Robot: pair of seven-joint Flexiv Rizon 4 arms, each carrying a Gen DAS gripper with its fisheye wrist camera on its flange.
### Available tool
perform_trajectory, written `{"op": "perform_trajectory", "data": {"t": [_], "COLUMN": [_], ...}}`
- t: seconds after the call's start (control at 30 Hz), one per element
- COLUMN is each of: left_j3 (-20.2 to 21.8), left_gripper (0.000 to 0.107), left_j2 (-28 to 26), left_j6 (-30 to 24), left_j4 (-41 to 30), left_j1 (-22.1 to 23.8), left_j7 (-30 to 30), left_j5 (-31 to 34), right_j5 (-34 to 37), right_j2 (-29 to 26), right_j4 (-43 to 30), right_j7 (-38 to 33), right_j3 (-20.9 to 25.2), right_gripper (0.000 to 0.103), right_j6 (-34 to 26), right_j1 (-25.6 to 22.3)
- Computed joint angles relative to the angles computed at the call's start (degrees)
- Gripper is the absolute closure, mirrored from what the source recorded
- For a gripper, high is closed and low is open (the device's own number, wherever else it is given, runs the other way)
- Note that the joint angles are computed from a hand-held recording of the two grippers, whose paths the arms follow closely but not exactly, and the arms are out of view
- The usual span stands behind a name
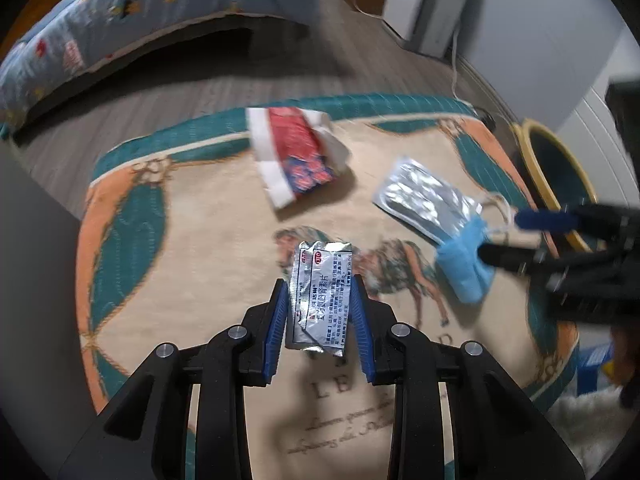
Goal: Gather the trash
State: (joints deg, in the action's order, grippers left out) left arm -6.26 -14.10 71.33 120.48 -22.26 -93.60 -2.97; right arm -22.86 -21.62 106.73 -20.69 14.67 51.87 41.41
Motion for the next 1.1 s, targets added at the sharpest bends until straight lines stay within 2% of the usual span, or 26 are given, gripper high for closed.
{"op": "perform_trajectory", "data": {"t": [0.07,0.13,0.2,0.23,0.27,0.3,0.37,0.57,0.73,0.9,1.1], "left_j3": [0.11,0.14,0.33,0.47,0.48,0.52,0.62,1.01,0.68,1.18,1.22], "left_gripper": [0.074,0.074,0.074,0.074,0.074,0.074,0.074,0.074,0.074,0.074,0.074], "left_j2": [0.15,0.29,0.31,-0.14,-0.43,-0.56,-0.42,-0.20,-0.21,-1.01,-3.20], "left_j6": [0.27,0.68,0.81,0.88,1.06,1.23,1.36,2.06,2.86,2.79,2.32], "left_j4": [0.17,0.47,0.39,-0.08,-0.32,-0.46,-0.52,-1.30,-2.54,-5.83,-11.24], "left_j1": [0.45,0.59,0.57,0.29,0.25,0.17,0.08,-0.68,-1.23,-3.24,-6.15], "left_j7": [0.35,0.55,0.71,0.25,0.21,0.11,0.00,-1.37,-1.87,-4.01,-5.77], "left_j5": [-0.20,-0.20,0.32,0.83,1.00,1.18,1.44,2.92,3.28,5.98,9.51], "right_j5": [0.50,2.03,3.42,3.83,4.17,4.95,5.54,4.37,-1.43,-7.80,-13.42], "right_j2": [-1.32,-2.73,-3.88,-4.33,-4.60,-4.87,-4.64,-0.87,4.70,10.60,18.06], "right_j4": [-1.01,-2.14,-3.30,-3.84,-4.15,-4.44,-4.39,-1.25,3.22,8.20,14.13], "right_j7": [-0.34,-1.35,-2.99,-3.70,-4.27,-5.25,-5.37,-1.48,4.37,10.66,15.16], "right_j3": [0.24,0.80,1.29,1.36,1.37,1.66,1.42,-0.18,-2.14,-2.60,-1.56], "right_gripper": [0.038,0.044,0.056,0.059,0.070,0.075,0.080,0.083,0.083,0.083,0.083], "right_j6": [0.40,1.09,0.82,0.33,0.08,0.29,0.69,3.46,5.58,6.77,4.41], "right_j1": [0.22,0.13,0.15,0.28,0.40,0.21,0.40,0.52,-0.21,-3.15,-8.83]}}
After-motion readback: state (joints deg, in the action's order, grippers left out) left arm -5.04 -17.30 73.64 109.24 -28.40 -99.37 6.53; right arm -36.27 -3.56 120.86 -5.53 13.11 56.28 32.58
